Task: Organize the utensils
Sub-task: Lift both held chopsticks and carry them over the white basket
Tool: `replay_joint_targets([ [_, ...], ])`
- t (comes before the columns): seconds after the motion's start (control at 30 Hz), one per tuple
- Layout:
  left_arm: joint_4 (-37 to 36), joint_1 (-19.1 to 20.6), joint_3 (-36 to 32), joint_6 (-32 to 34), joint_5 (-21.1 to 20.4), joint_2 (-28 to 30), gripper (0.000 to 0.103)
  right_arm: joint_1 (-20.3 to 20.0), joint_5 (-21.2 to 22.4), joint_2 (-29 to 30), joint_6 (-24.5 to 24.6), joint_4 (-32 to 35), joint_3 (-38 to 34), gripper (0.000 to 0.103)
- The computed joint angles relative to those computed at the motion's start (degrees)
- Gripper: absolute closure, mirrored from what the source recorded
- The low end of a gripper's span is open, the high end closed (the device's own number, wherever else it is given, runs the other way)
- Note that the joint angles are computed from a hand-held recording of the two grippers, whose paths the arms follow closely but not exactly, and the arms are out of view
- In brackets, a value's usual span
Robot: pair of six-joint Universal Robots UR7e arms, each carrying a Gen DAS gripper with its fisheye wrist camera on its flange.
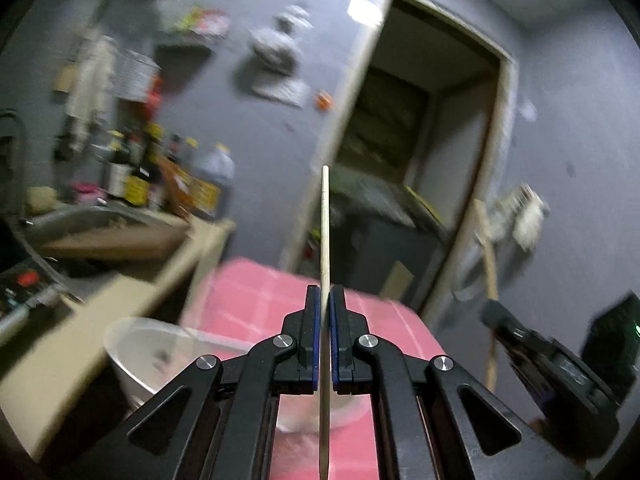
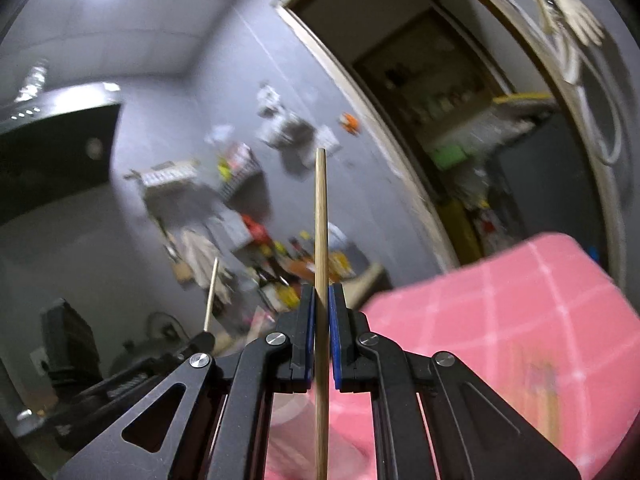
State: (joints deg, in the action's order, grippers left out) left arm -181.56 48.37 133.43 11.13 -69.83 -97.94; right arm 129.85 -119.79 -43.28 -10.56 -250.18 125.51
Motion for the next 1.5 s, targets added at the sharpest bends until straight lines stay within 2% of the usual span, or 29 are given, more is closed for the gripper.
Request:
replay_joint_targets([
  [0.07,-4.2,2.8,-2.5,0.4,-0.2,2.3,0.1,-0.2,2.3,2.0,-1.4,-0.8,-3.2,0.098],
  [0.2,-8.5,8.6,-7.1,-0.5,-3.6,6.0,0.1,-1.0,5.6,6.2,-3.8,-1.0,-10.1,0.098],
  [0.33,-13.1,12.3,-9.5,0.2,-5.9,8.8,0.1,-1.1,5.0,10.7,-9.4,-3.7,-16.1,0.098],
  [0.5,-15.2,14.4,-11.4,0.7,-7.0,12.0,0.1,-1.6,3.9,13.7,-12.8,-7.2,-18.8,0.098],
  [0.6,-16.2,14.3,-10.2,2.4,-6.3,12.6,0.1,-2.0,4.4,14.0,-13.8,-7.6,-18.5,0.098],
  [0.8,-16.4,14.5,-8.7,3.4,-5.0,13.6,0.1,-2.7,5.2,13.7,-12.7,-7.4,-16.6,0.098],
  [1.1,-18.4,13.6,-5.0,7.4,-2.5,13.1,0.1,-2.4,4.3,13.4,-11.2,-5.4,-15.0,0.098],
  [1.27,-19.1,12.8,-2.8,10.0,-1.0,12.2,0.1,-1.8,2.1,13.2,-10.6,-3.7,-14.1,0.098],
  [1.5,-16.3,11.5,-1.0,14.0,1.6,10.4,0.1,-0.4,-1.1,13.3,-11.0,-1.1,-12.9,0.098],
])
